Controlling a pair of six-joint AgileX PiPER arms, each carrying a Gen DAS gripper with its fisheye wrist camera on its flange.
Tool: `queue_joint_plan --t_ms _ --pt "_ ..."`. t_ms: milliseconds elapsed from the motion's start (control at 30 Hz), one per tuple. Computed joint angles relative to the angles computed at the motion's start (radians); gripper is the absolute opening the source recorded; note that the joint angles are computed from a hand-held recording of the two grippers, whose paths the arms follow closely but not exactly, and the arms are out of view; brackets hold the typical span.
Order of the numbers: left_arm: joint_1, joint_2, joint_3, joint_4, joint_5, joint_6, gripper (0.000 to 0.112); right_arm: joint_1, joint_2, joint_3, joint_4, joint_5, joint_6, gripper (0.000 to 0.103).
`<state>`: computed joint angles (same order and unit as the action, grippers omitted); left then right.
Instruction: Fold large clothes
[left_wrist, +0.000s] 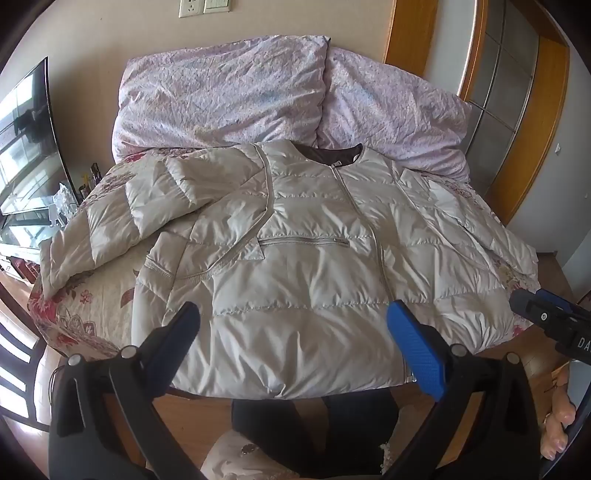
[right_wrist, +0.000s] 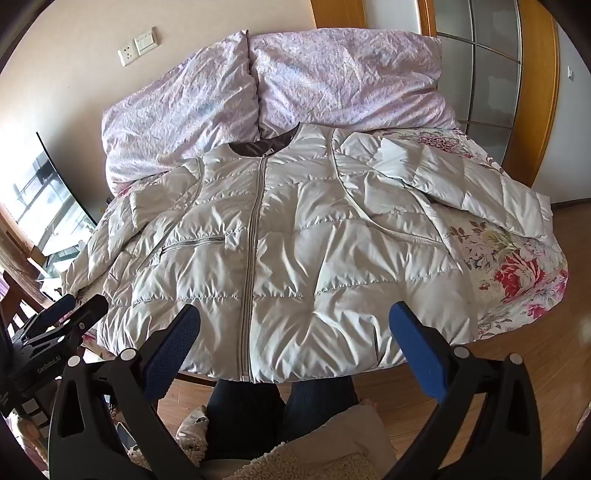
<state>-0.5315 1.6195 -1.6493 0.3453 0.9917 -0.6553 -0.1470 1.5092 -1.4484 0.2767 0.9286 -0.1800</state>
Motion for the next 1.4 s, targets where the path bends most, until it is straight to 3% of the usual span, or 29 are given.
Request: queue_joint_plan --t_ms 1400 --pt "-0.002 0.004 -0.008 0.002 0.012 0.004 0.100 -0.012 0.016 -0.020 0.014 0.009 -0.015 0.102"
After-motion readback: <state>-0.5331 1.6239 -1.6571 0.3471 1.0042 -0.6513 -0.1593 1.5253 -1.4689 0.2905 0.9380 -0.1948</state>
